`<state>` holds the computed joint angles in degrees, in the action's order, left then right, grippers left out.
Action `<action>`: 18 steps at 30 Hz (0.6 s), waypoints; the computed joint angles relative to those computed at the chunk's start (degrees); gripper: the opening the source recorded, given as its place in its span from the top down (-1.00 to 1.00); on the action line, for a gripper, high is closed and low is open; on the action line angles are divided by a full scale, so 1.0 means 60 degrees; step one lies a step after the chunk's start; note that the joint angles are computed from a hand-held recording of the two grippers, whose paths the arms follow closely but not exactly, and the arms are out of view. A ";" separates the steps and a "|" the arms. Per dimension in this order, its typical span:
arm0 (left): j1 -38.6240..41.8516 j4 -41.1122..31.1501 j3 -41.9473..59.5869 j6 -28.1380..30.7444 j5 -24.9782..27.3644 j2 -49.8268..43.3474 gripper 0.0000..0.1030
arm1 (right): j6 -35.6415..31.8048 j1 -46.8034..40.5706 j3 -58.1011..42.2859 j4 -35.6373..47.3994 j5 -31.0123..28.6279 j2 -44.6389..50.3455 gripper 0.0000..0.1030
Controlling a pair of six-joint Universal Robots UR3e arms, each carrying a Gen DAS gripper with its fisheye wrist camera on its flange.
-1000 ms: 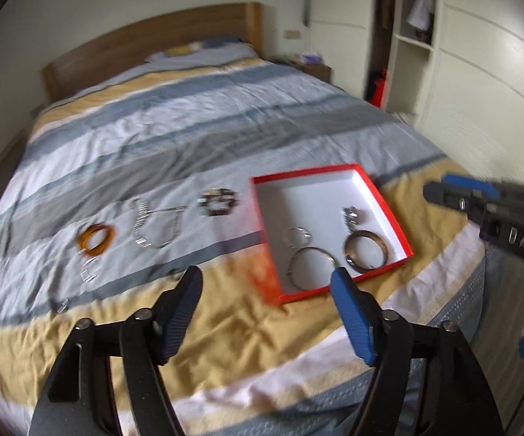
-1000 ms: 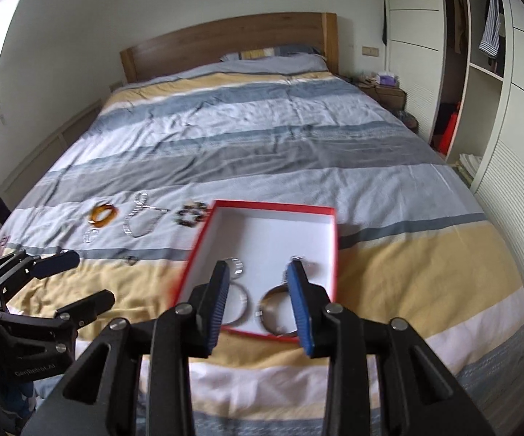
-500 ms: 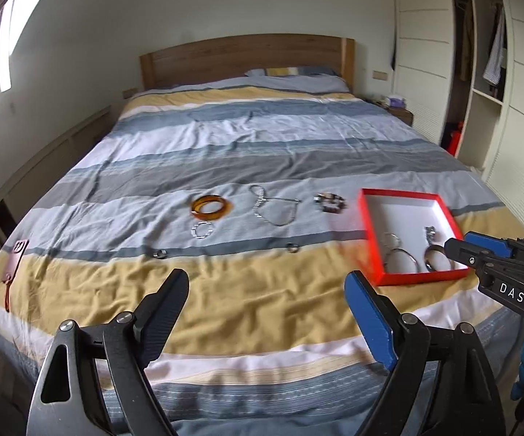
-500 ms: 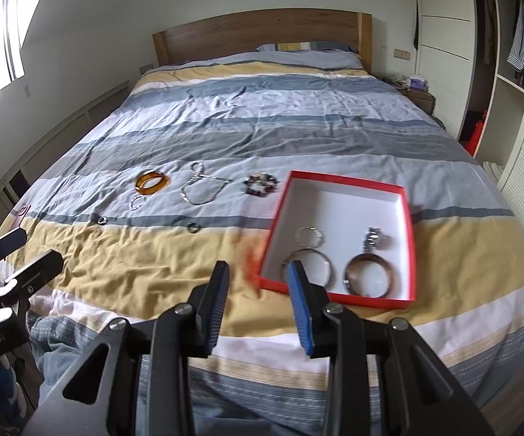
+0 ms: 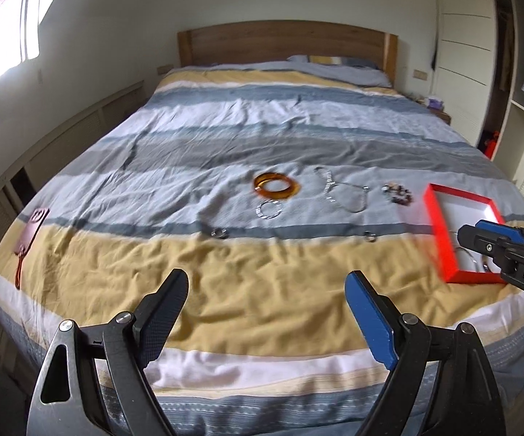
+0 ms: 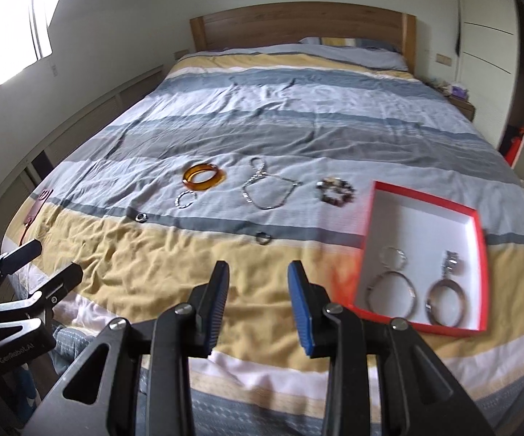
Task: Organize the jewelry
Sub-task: 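Lift both open tools away from the red box, then grasp a small silver ring with the left tool while the right tool grasps another ring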
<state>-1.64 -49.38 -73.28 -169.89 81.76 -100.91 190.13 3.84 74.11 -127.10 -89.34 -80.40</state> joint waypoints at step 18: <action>0.1421 0.0218 0.0358 0.0021 -0.0097 -0.1715 -0.71 | -0.0156 0.0205 -0.1920 -0.0139 0.0859 0.2988 0.38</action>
